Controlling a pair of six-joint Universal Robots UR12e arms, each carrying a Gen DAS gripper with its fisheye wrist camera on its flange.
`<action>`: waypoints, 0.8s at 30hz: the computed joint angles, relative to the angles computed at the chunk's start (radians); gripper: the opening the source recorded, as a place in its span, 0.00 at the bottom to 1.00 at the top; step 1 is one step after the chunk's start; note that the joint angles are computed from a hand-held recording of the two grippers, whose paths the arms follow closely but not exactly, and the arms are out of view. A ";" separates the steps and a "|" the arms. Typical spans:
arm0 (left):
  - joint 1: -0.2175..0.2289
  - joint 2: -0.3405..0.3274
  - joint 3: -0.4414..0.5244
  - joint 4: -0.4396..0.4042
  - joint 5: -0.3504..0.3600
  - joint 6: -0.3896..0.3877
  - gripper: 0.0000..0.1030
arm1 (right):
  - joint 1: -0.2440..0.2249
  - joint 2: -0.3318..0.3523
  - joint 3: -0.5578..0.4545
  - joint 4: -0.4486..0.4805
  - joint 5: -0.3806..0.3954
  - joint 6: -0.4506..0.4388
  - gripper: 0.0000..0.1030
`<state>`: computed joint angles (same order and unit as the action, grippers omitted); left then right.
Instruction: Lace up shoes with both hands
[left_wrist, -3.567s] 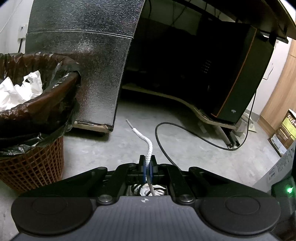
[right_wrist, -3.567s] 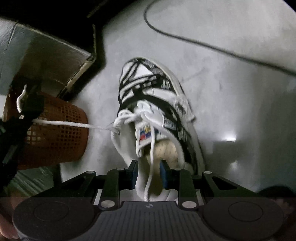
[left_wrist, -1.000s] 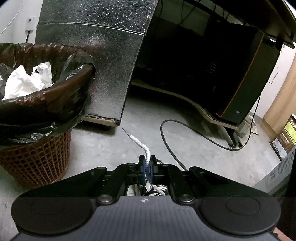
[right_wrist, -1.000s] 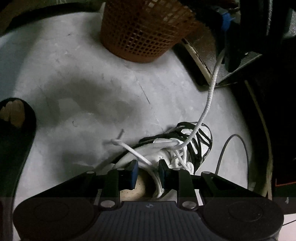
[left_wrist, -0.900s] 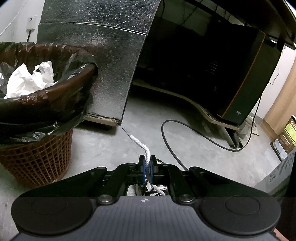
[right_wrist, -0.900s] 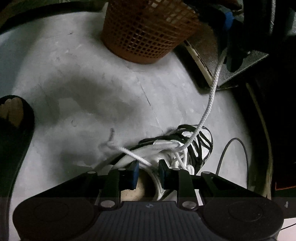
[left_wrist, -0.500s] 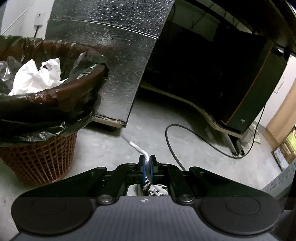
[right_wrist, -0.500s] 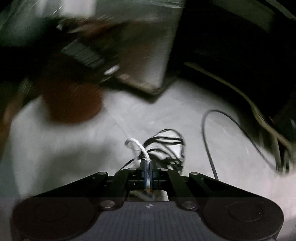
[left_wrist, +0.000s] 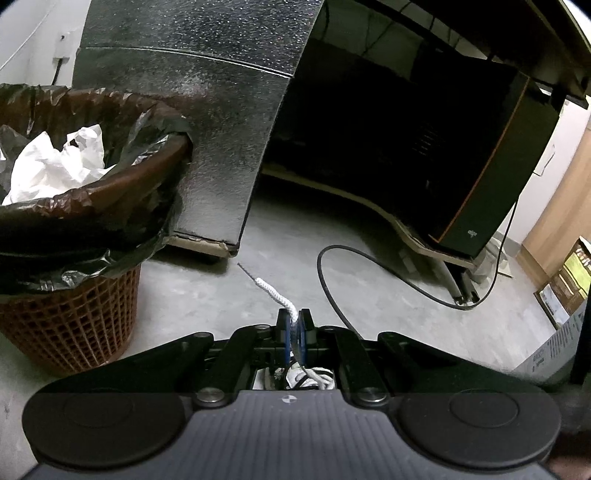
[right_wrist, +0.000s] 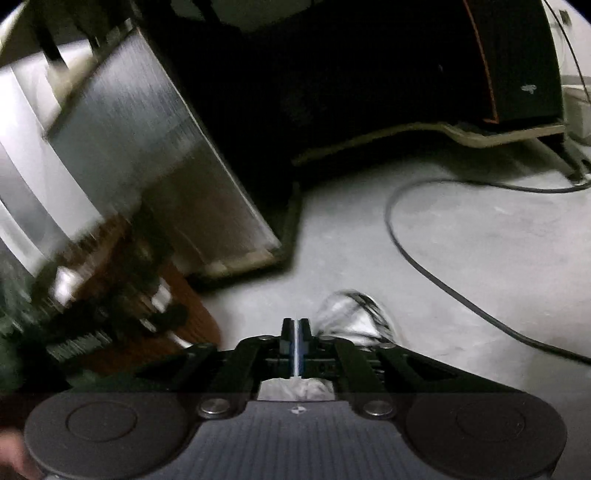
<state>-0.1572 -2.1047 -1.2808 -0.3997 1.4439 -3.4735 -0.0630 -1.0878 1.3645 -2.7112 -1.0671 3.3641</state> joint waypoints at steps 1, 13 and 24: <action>-0.001 0.000 0.000 0.000 0.004 0.003 0.05 | -0.001 0.002 -0.007 -0.004 0.008 -0.001 0.01; 0.006 0.009 -0.016 0.002 0.021 -0.038 0.05 | 0.035 -0.005 -0.043 0.256 -0.098 -0.335 0.16; 0.009 0.011 -0.023 0.005 0.028 -0.054 0.05 | 0.140 -0.039 -0.014 0.431 -0.362 -1.250 0.21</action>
<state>-0.1478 -2.0937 -1.3036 -0.3946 1.4719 -3.5278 0.0772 -1.1269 1.3508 -2.2800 -1.4293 2.1140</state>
